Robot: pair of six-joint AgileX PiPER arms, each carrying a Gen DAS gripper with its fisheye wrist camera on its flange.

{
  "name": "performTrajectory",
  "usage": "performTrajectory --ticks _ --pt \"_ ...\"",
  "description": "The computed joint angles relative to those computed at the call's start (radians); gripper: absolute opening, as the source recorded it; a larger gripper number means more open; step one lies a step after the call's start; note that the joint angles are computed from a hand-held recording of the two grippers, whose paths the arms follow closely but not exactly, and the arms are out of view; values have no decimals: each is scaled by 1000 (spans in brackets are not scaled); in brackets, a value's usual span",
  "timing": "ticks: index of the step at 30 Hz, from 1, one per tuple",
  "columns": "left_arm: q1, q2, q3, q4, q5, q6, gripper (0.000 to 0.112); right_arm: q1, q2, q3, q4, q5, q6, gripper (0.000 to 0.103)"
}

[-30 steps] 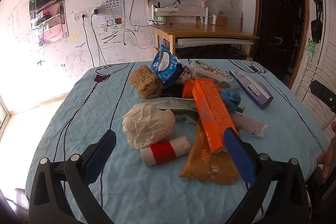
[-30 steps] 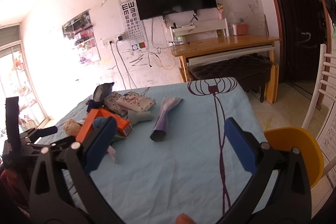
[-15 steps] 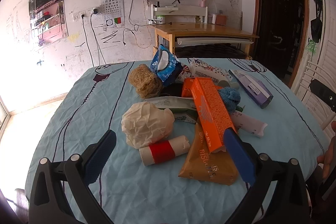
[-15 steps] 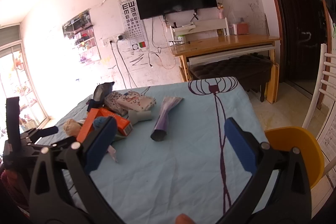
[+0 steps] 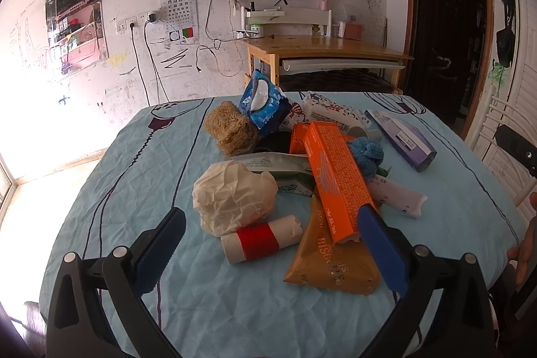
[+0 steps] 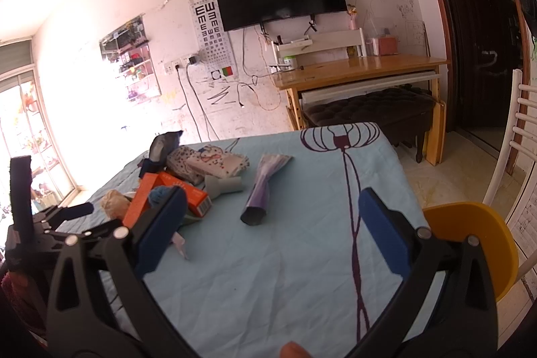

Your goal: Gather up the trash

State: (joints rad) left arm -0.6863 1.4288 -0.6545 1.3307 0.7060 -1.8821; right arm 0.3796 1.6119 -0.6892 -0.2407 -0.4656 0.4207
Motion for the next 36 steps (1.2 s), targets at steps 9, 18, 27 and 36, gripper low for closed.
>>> performTrajectory --ticks 9,18,27,36 --pt "115 -106 -35 -68 3 126 97 24 35 -85 -7 98 -20 99" --pt "119 -186 -30 -64 47 151 97 22 16 -80 -18 112 -12 99" --pt "135 -192 -55 -77 52 185 97 18 17 -80 -40 109 10 99" --pt "380 -46 -234 -366 -125 584 97 -2 105 -290 -562 274 527 99"
